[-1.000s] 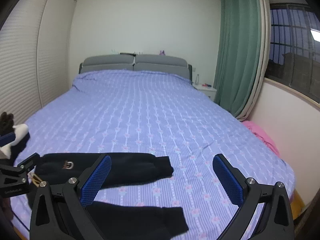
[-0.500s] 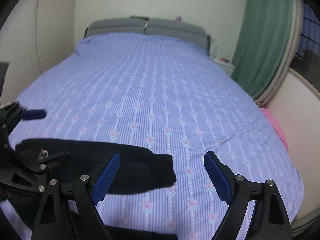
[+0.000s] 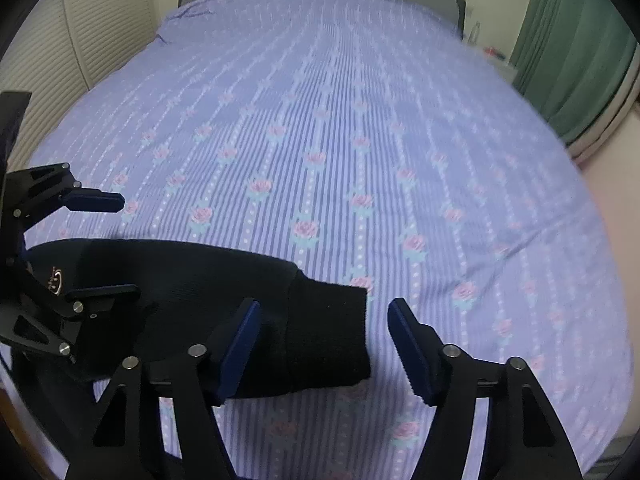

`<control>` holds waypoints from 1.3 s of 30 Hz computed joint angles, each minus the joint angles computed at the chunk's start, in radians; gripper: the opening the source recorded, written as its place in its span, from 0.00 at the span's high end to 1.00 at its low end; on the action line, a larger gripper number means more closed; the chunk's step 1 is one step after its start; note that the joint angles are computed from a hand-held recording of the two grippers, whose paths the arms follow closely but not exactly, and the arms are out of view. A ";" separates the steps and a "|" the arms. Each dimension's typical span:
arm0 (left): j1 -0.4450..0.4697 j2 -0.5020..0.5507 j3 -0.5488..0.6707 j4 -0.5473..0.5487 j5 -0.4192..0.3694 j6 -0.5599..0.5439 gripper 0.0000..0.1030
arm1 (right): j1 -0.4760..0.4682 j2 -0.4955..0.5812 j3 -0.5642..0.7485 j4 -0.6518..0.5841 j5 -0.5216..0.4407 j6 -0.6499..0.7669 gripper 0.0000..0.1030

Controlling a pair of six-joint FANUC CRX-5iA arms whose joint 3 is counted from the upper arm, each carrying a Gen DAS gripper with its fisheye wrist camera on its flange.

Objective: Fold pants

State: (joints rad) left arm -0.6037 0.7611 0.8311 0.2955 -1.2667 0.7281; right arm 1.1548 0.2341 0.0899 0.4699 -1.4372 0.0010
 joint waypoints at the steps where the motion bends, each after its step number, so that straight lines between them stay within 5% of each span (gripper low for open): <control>1: 0.002 0.014 0.015 0.006 -0.015 -0.002 0.28 | -0.007 -0.004 -0.010 -0.011 0.020 0.003 0.40; 12: 0.025 0.122 0.121 0.053 -0.134 0.040 0.50 | -0.061 -0.045 -0.104 -0.105 0.224 0.000 0.49; 15: 0.029 0.136 0.152 0.041 -0.159 0.071 0.72 | -0.067 -0.035 -0.106 -0.118 0.258 0.012 0.62; 17: 0.036 0.150 0.189 0.034 -0.188 0.092 0.83 | -0.064 -0.039 -0.119 -0.108 0.281 -0.007 0.82; 20: 0.043 0.148 0.203 0.036 -0.212 0.105 0.89 | -0.048 -0.032 -0.118 -0.070 0.270 -0.014 0.87; 28: 0.045 -0.008 0.008 0.034 -0.094 0.095 0.90 | 0.011 -0.027 -0.076 0.022 0.175 -0.039 0.89; 39: 0.045 -0.363 -0.411 0.061 0.106 0.037 0.90 | 0.169 -0.059 -0.065 0.192 0.049 -0.121 0.90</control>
